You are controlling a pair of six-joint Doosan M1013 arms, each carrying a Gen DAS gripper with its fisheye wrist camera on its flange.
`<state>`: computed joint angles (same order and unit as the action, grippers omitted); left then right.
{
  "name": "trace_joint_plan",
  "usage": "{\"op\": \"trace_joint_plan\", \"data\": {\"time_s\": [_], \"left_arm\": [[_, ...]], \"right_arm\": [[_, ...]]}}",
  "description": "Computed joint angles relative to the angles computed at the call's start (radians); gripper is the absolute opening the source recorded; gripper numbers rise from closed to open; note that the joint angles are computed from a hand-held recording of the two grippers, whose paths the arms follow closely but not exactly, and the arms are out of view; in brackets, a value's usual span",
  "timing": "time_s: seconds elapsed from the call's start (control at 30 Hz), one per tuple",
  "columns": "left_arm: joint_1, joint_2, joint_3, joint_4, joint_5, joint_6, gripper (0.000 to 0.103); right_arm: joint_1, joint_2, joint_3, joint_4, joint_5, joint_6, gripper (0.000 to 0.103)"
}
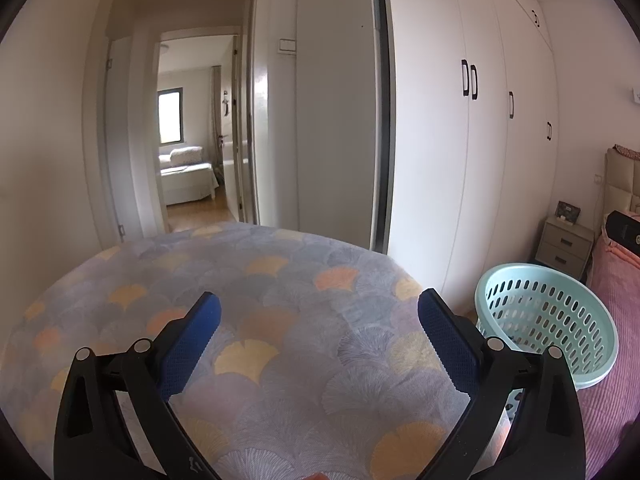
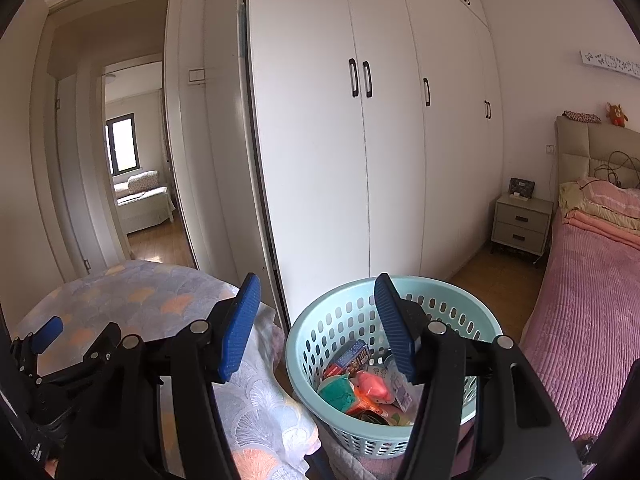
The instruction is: Collect trash
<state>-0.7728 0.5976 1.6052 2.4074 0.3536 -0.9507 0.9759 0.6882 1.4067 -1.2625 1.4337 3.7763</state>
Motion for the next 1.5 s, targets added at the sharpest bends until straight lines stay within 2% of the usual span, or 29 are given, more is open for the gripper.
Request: {"op": "trace_joint_plan", "data": {"time_s": [1.23,1.5], "left_arm": [[-0.005,0.001,-0.004,-0.085,0.016,0.061,0.096],[-0.009,-0.001,0.003,-0.067,0.029,0.044,0.096]], "right_arm": [[-0.009,0.010,-0.010,0.022,-0.025,-0.016,0.056],[-0.012,0.012,-0.009,0.033,-0.029,-0.013,0.056]]}}
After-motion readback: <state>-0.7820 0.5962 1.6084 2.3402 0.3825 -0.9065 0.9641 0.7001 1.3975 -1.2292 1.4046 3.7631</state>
